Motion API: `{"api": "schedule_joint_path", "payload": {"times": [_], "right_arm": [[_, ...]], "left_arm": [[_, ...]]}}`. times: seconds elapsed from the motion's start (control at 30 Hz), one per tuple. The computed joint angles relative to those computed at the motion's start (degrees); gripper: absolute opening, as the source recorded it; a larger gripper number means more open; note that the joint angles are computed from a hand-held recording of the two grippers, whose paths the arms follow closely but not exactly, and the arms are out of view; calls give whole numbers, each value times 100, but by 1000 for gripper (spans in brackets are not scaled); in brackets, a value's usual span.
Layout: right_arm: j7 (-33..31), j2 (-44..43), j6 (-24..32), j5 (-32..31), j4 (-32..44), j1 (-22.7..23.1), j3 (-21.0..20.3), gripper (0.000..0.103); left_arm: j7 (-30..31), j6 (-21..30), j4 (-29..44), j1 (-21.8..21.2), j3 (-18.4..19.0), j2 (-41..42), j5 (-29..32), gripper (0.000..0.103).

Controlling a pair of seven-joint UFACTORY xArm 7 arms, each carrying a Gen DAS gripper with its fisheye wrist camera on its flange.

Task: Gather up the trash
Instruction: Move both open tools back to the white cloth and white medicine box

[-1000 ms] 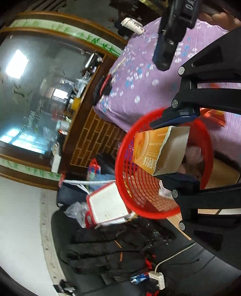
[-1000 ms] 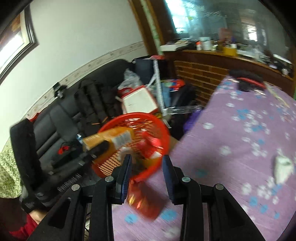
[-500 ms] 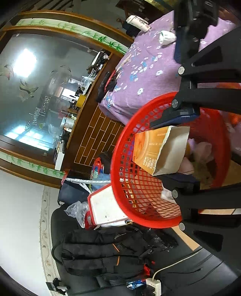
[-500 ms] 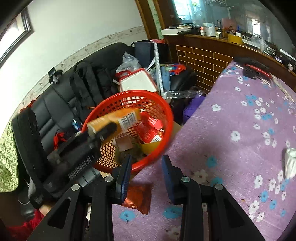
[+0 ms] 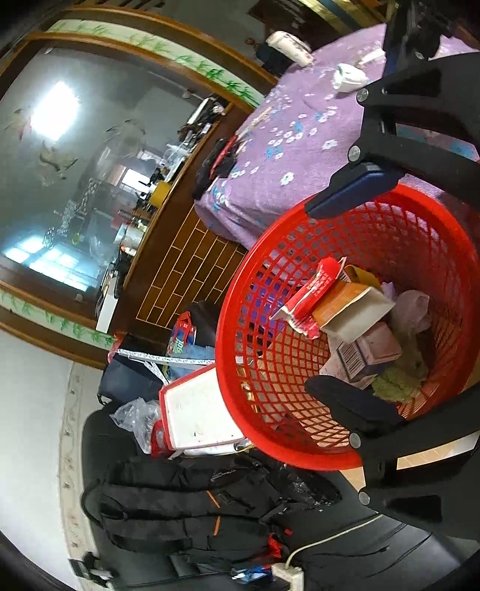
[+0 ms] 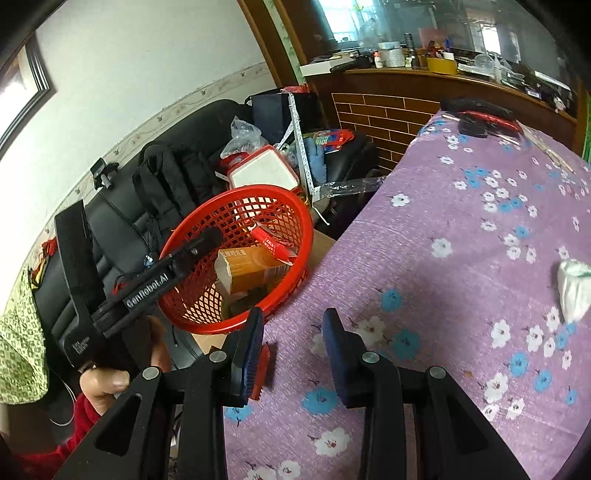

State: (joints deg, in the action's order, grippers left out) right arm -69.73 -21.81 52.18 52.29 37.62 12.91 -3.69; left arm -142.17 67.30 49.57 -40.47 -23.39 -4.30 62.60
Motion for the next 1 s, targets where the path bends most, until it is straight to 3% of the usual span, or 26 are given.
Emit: {"api": "schedule_joint_path", "payload": {"times": [0.2, 0.27, 0.47, 0.7, 0.8, 1.0], "right_arm": [[-42, -44, 86, -17, -78, -92, -95, 36], [-75, -51, 137, -3, -95, -135, -143, 36], [-119, -69, 249, 50, -87, -325, -287, 36], [-131, 224, 423, 133, 333, -829, -614, 36], [-188, 394, 417, 163, 535, -1091, -701, 36], [-255, 871, 693, 256, 969, -1582, -790, 37]], "left_arm": [[753, 1378, 935, -407, -31, 736, -124, 85], [1058, 1491, 1139, -540, 63, 885, -23, 85], [1396, 586, 1430, -573, 351, 978, 508, 85], [2448, -390, 2402, -700, 642, 1647, 951, 85], [2297, -421, 2488, -865, 774, 1696, 1045, 85], [1857, -904, 2306, -715, 917, 1550, 903, 85]]}}
